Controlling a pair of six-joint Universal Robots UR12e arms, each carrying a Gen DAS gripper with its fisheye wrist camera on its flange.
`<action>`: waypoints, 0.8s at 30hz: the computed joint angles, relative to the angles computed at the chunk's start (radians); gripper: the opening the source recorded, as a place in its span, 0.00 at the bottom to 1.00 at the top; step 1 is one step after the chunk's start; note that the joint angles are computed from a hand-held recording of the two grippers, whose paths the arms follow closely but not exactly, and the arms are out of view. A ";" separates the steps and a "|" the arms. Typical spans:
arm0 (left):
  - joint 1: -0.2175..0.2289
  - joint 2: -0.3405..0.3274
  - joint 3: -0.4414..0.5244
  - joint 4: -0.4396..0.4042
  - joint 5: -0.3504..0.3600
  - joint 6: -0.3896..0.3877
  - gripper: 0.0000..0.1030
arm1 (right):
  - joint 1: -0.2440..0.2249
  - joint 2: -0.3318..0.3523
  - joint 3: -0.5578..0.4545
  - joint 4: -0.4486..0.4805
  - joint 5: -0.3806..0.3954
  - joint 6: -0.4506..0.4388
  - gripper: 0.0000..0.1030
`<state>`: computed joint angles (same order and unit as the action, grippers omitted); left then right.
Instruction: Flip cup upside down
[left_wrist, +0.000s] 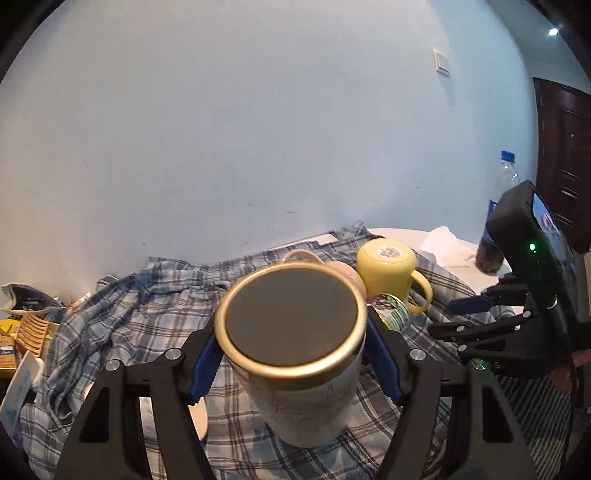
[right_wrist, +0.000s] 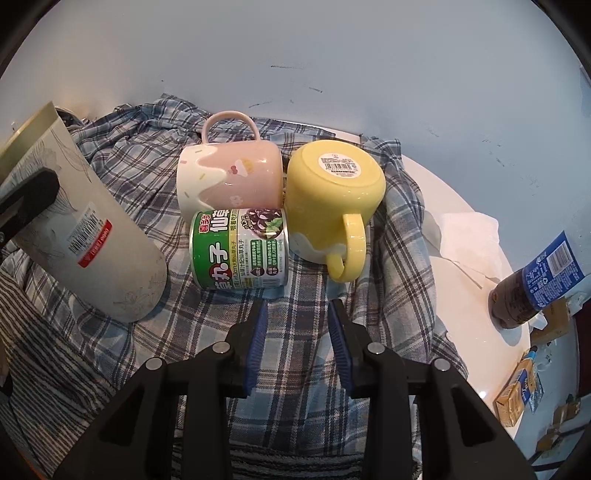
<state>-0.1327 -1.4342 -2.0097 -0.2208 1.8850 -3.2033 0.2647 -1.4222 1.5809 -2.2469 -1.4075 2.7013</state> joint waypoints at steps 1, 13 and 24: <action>-0.005 -0.003 -0.001 0.022 0.019 0.018 0.70 | 0.000 -0.002 0.002 -0.002 0.004 0.002 0.32; -0.083 0.003 -0.042 0.358 0.197 0.141 0.88 | -0.009 -0.061 0.059 -0.133 0.100 0.073 0.32; -0.121 0.082 -0.124 0.513 0.304 0.098 1.00 | -0.002 -0.147 0.167 -0.370 0.175 0.164 0.64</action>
<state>-0.2541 -1.3524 -2.1334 0.2920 2.1885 -3.1056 0.2629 -1.5697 1.7477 -2.6169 -1.2330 2.8649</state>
